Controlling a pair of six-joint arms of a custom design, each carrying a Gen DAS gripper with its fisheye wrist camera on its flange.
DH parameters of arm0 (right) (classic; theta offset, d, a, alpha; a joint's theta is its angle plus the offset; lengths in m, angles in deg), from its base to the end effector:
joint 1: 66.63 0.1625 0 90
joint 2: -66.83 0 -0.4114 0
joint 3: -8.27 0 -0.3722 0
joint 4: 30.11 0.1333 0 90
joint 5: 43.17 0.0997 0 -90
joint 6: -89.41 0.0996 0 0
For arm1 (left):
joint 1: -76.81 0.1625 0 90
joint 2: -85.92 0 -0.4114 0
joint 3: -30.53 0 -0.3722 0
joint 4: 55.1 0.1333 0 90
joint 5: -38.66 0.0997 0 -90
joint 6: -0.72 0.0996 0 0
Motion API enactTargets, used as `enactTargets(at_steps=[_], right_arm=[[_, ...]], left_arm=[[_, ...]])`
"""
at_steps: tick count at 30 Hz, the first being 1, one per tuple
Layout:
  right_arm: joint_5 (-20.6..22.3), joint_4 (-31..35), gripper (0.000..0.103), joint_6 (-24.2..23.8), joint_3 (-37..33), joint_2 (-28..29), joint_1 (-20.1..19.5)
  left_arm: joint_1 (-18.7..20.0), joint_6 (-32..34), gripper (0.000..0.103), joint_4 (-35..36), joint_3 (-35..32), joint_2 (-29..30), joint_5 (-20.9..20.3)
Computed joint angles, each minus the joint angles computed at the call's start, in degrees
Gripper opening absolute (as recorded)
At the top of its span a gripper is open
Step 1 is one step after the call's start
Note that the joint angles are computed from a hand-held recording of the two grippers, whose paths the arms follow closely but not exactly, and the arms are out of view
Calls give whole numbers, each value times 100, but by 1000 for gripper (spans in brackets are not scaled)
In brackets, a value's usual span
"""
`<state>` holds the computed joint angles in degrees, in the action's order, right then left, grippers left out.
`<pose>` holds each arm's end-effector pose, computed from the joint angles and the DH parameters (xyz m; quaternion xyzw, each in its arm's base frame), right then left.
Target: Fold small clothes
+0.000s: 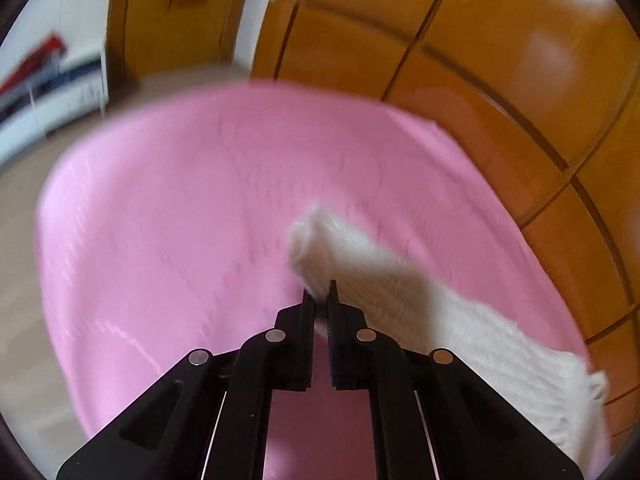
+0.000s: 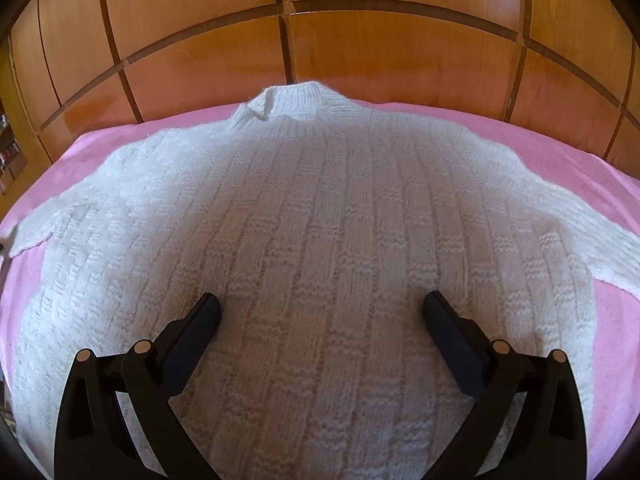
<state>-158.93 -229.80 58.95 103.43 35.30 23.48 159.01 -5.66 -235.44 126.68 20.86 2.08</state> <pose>0.0913 -0.6496 0.0537 0.1524 -0.8884 0.3144 0.2978 0.1307 -0.6176 0.3987 -0.2125 0.7792 -0.4864 0.3332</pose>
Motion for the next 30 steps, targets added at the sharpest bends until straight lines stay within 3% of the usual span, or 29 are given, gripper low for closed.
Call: enactTargets(at_steps=[6,8,10,12,13,20,22,26,30], right_arm=[[-105,-5,101,-49,-72,57,16],[-103,-8,101,-50,-73,62,17],[-80,-11,101,-47,-70,61,9],[-68,-12,101,-48,-65,56,3],[-65,-20,101,-49,-60,56,1],[5,-10,101,-19,-44,34,-16],[25,-4,101,-11,-34,19,-22],[61,-29,101,5,39,-28,-35],[153,-153,101,-41,308,-185,-90]], left_arm=[[24,127,4,516,-485,423,917],[-120,-181,4,580,-395,444,1100],[-293,-196,19,128,-127,348,773],[-513,94,63,-414,146,317,314],[-683,237,67,-790,363,313,163],[-1509,305,67,-994,1297,570,-1450],[-1687,364,62,-1032,1451,800,-1801],[-1831,275,55,-701,1493,1378,-2090],[-1911,784,55,-992,1638,1775,-1444]])
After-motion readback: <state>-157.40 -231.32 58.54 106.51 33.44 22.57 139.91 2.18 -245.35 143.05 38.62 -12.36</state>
